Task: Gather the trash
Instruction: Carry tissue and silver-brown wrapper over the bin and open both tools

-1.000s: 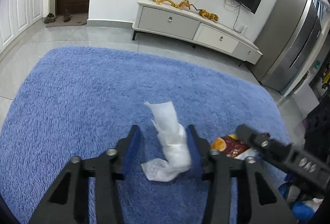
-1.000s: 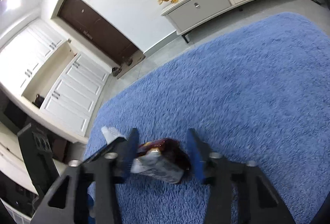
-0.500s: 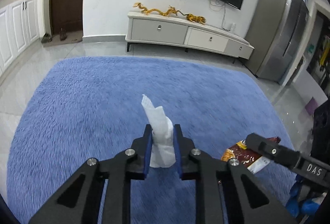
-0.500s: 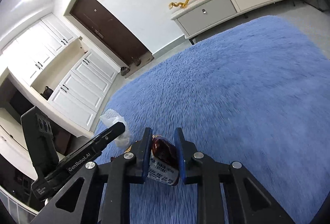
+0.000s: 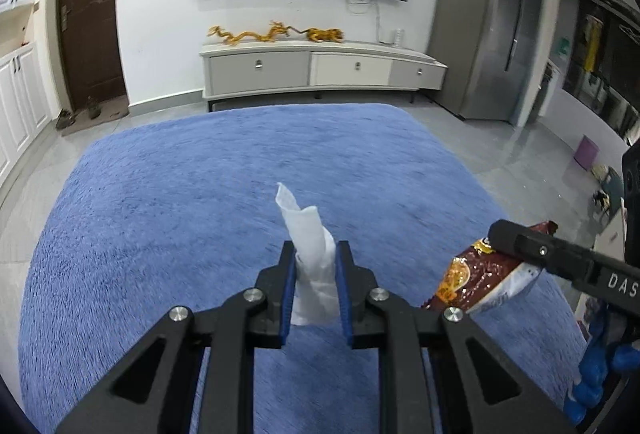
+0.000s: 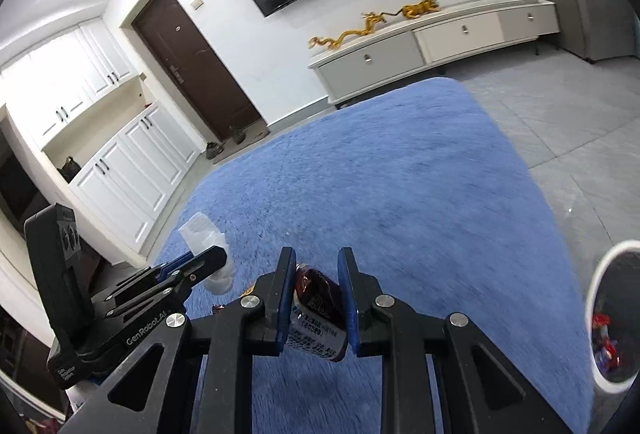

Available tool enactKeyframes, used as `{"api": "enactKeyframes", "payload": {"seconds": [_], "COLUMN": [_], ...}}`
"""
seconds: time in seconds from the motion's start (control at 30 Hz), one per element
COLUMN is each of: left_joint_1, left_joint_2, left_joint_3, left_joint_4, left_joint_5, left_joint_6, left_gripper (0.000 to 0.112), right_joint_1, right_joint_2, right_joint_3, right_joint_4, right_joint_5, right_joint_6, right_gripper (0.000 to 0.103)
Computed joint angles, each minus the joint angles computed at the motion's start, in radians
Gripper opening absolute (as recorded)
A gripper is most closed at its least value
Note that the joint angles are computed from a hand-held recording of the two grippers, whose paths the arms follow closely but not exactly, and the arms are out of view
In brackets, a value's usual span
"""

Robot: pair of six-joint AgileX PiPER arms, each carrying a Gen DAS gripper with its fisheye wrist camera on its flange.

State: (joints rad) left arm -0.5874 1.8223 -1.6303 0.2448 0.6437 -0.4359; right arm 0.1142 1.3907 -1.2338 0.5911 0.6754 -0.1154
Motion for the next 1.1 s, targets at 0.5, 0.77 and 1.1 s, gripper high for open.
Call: {"api": "enactKeyframes", "payload": {"seconds": [0.5,0.77,1.1], "left_joint_1": [-0.223,-0.313,-0.415], "left_joint_2": [-0.045,-0.002,0.104], "left_joint_3": [0.011,-0.068,-0.223], "left_joint_4": [0.160,0.197,0.157], "left_joint_5": [0.073,0.140,0.228], "left_joint_6": [-0.107,-0.101,-0.006], "left_gripper": [0.018,0.018,0.018], "right_joint_1": [-0.199,-0.390,-0.786], "right_joint_2": [-0.262,-0.359,-0.401], "right_joint_3": [0.225,0.299,0.371], "right_joint_4": [0.088,0.172,0.356], "right_joint_5": [0.066,0.150,0.344], "right_joint_6": [-0.096,-0.210,-0.464], "right_gripper": [0.020,0.020,0.020]}}
